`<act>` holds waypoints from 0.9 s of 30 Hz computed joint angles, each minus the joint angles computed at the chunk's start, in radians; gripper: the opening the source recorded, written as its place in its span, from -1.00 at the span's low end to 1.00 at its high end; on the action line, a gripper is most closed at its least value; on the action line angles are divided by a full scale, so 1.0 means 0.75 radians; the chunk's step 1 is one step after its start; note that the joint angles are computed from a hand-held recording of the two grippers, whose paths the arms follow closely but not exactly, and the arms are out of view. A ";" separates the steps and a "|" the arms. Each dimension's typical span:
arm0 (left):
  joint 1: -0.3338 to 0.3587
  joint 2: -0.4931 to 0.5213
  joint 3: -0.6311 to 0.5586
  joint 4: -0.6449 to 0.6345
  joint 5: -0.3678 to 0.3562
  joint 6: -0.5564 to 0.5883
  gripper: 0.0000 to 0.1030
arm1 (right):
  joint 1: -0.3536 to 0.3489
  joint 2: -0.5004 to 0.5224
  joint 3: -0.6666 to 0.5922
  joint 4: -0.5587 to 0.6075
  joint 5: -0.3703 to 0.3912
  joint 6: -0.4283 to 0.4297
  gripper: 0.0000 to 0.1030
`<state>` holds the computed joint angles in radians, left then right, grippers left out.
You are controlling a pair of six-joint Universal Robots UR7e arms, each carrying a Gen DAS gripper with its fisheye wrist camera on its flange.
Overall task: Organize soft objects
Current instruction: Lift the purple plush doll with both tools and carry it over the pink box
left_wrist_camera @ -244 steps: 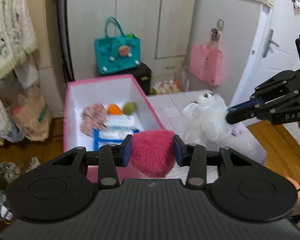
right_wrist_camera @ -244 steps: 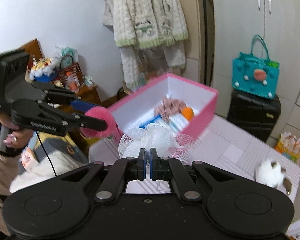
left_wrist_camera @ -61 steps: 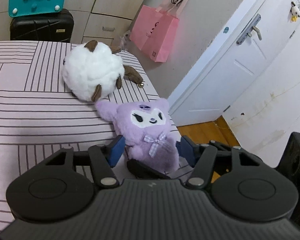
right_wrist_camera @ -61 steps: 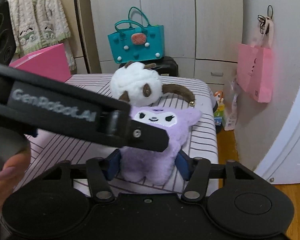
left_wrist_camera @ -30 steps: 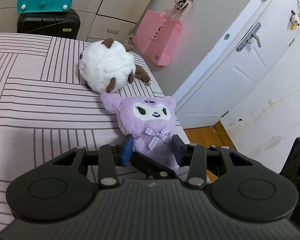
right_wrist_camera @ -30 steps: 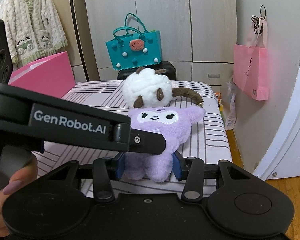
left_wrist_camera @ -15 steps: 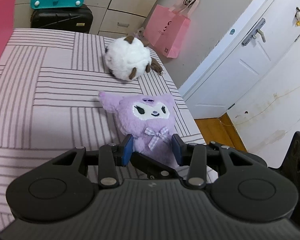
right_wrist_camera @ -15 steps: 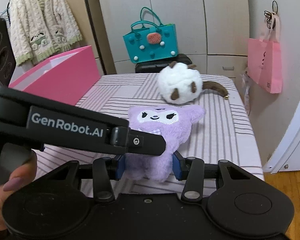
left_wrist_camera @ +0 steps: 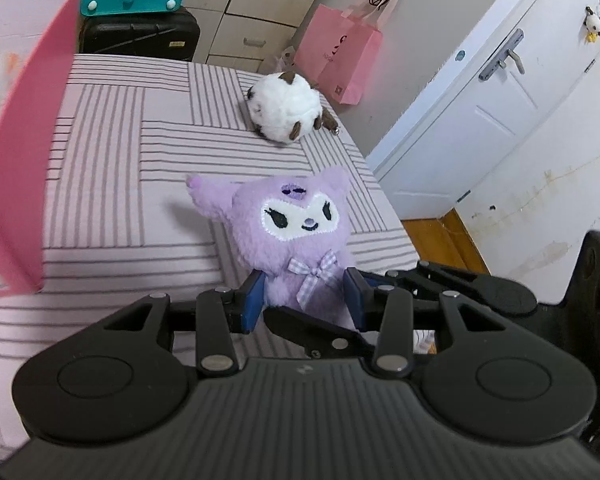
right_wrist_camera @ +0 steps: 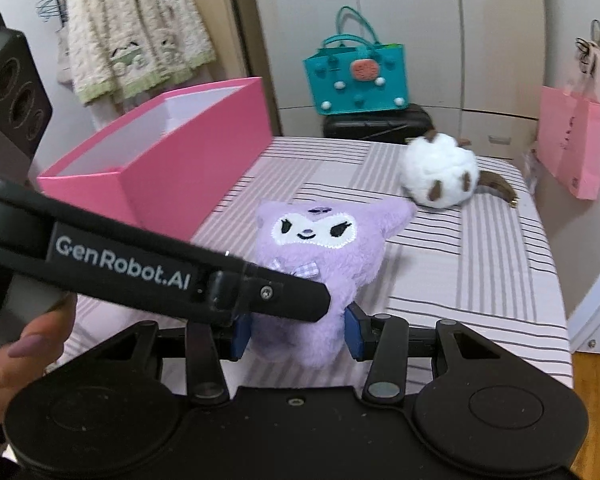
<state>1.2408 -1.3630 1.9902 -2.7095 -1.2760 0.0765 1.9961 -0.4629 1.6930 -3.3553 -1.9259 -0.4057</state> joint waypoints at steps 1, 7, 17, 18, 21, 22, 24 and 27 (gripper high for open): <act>-0.002 -0.018 0.002 0.025 0.005 0.000 -0.22 | 0.004 -0.008 0.001 0.025 0.015 0.008 0.00; 0.004 -0.126 0.020 0.137 -0.006 -0.009 -0.21 | 0.029 -0.044 0.013 0.137 0.088 0.033 0.00; 0.011 -0.326 0.084 0.236 -0.012 -0.026 -0.20 | 0.117 -0.062 0.004 0.267 0.159 -0.001 -0.01; 0.007 -0.346 0.091 0.244 -0.006 -0.024 -0.20 | 0.124 -0.065 0.003 0.282 0.169 0.004 -0.01; 0.000 -0.406 0.108 0.265 0.007 -0.007 -0.20 | 0.146 -0.069 -0.001 0.306 0.201 -0.007 -0.01; -0.001 -0.426 0.115 0.266 0.009 -0.008 -0.20 | 0.154 -0.067 -0.004 0.303 0.207 -0.018 -0.01; -0.006 -0.462 0.131 0.248 0.018 0.001 -0.20 | 0.167 -0.058 -0.013 0.292 0.218 -0.035 0.00; -0.005 -0.501 0.151 0.201 0.025 0.052 -0.20 | 0.189 -0.037 -0.042 0.274 0.224 -0.069 -0.01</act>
